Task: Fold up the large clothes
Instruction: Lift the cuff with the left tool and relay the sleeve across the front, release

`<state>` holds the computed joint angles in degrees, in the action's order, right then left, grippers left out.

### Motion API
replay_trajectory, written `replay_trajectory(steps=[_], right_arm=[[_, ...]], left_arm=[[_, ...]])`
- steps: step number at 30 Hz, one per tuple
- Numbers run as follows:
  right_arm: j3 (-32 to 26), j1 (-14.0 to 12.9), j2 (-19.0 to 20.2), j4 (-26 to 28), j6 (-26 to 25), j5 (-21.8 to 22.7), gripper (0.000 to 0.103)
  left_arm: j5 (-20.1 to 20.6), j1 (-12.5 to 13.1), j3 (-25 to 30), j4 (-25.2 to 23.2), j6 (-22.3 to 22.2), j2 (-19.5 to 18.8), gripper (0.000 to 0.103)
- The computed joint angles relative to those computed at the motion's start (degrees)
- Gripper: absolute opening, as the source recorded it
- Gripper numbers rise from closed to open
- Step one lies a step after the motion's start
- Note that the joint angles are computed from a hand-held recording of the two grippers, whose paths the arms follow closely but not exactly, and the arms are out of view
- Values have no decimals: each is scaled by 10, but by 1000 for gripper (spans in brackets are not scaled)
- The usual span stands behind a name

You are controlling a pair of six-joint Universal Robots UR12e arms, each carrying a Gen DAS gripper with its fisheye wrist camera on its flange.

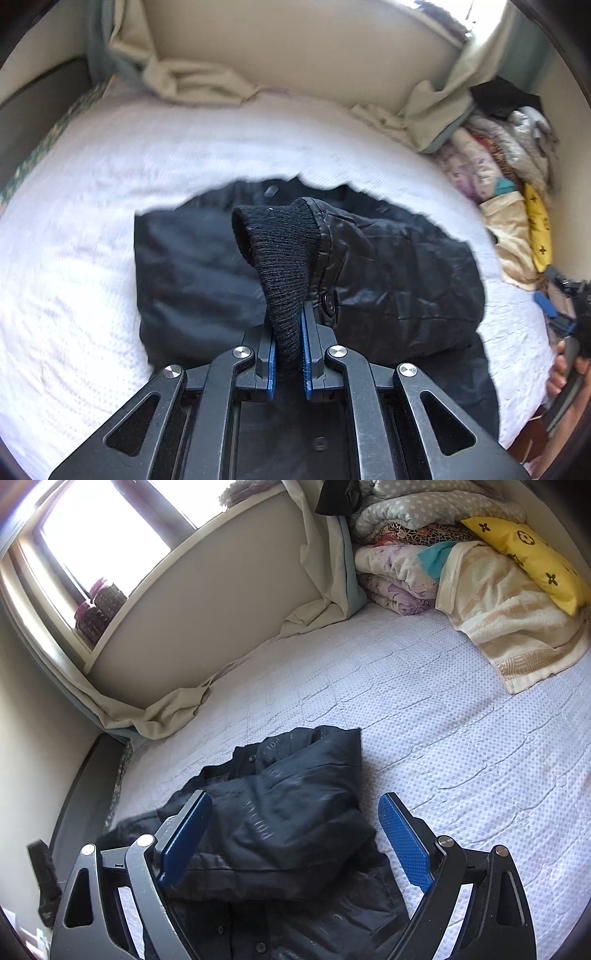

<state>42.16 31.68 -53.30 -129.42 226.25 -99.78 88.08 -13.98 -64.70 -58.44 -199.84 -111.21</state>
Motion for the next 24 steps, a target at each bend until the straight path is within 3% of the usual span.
replay_trajectory(steps=[9, 15, 17, 19, 24], right_arm=[[-37, 4, 22, 43, -19, 1, 91], [-61, 8, 35, 77, -35, -5, 91], [-68, 9, 39, 89, -37, -14, 91], [-70, 10, 40, 96, -35, -22, 91], [-76, 13, 42, 114, -42, -45, 81]], left_arm=[[-24, 7, -40, 17, -12, 3, 14], [45, -6, -56, 35, -8, 12, 44], [55, -8, -64, 58, -26, 20, 61], [82, -13, -73, 84, -45, 30, 69], [98, -24, -68, 118, -13, 33, 69]])
